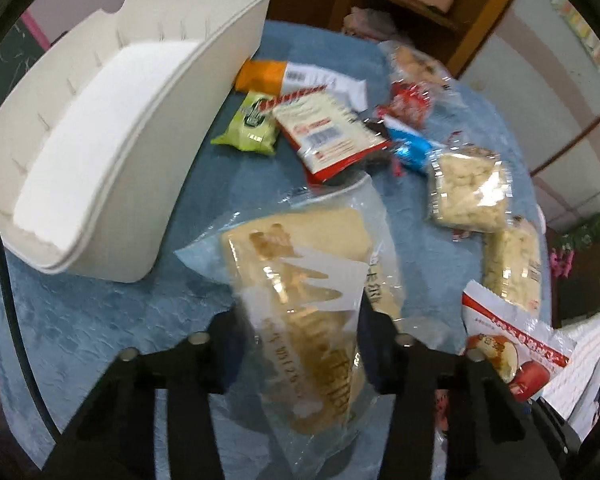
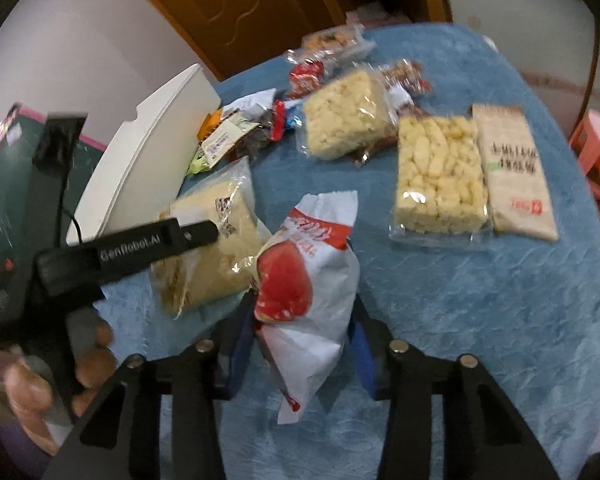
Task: Organize snacks
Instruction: 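Grasp the bread bag with the left tool while the right tool grasps the red-and-white bag, then lower both bags into the white tray and open both tools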
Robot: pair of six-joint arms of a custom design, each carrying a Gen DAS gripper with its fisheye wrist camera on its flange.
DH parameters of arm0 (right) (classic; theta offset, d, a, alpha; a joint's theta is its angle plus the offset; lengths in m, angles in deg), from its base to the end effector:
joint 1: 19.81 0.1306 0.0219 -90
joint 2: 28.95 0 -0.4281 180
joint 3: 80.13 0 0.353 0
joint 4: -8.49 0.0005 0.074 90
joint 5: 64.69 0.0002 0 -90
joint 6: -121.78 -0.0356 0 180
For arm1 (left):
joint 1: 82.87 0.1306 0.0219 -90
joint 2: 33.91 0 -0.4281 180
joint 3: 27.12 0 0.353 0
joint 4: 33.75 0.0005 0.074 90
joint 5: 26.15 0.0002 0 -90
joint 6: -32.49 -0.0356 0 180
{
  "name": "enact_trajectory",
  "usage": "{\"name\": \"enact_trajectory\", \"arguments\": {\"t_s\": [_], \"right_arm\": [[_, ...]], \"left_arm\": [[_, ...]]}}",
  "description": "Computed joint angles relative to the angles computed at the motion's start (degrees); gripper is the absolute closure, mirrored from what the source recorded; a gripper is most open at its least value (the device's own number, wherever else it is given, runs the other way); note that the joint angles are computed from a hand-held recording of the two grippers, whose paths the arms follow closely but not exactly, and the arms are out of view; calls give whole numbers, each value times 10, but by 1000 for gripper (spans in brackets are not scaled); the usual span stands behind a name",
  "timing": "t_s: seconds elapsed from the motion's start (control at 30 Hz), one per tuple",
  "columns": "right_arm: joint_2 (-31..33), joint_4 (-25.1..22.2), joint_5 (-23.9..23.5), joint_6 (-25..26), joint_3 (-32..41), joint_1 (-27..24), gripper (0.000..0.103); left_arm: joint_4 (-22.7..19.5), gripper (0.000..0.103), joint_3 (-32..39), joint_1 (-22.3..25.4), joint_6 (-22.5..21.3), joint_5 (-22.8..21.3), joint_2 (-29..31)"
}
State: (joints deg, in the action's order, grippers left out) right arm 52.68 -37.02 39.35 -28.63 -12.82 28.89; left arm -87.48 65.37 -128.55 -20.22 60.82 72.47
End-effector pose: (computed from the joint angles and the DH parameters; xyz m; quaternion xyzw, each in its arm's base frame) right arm 0.2418 0.2614 0.3729 0.1294 0.9501 0.1420 0.2459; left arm 0.3691 -0.3760 0.3552 0.0666 0.9784 -0.1091 0.1625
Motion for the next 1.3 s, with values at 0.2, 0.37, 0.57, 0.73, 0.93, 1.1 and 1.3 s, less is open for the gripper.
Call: {"name": "enact_trajectory", "arguments": {"t_s": [0.2,0.37,0.57,0.73,0.93,1.1,1.3], "right_arm": [[-6,-71,58,-11,53,45,66],[-4,-127,110,-8,116,85,66],[45,-173,160,67,257,112,66],[106,-154,144,163,372,89,66],[219,-177,79,228,517,31,66],[309,-231,40,226,610,4,66],[373,-269,-9,209,654,-13,62]], "left_arm": [[-14,67,-16,-5,-30,-2,-65],[-29,67,-27,-5,-87,-52,-163],[-43,67,2,54,-180,-117,-240],[-64,67,53,123,-257,-143,-240],[-48,66,80,197,-306,-126,-204],[-54,66,96,234,-310,-96,-139],[-52,63,112,257,-288,-56,-77]]}}
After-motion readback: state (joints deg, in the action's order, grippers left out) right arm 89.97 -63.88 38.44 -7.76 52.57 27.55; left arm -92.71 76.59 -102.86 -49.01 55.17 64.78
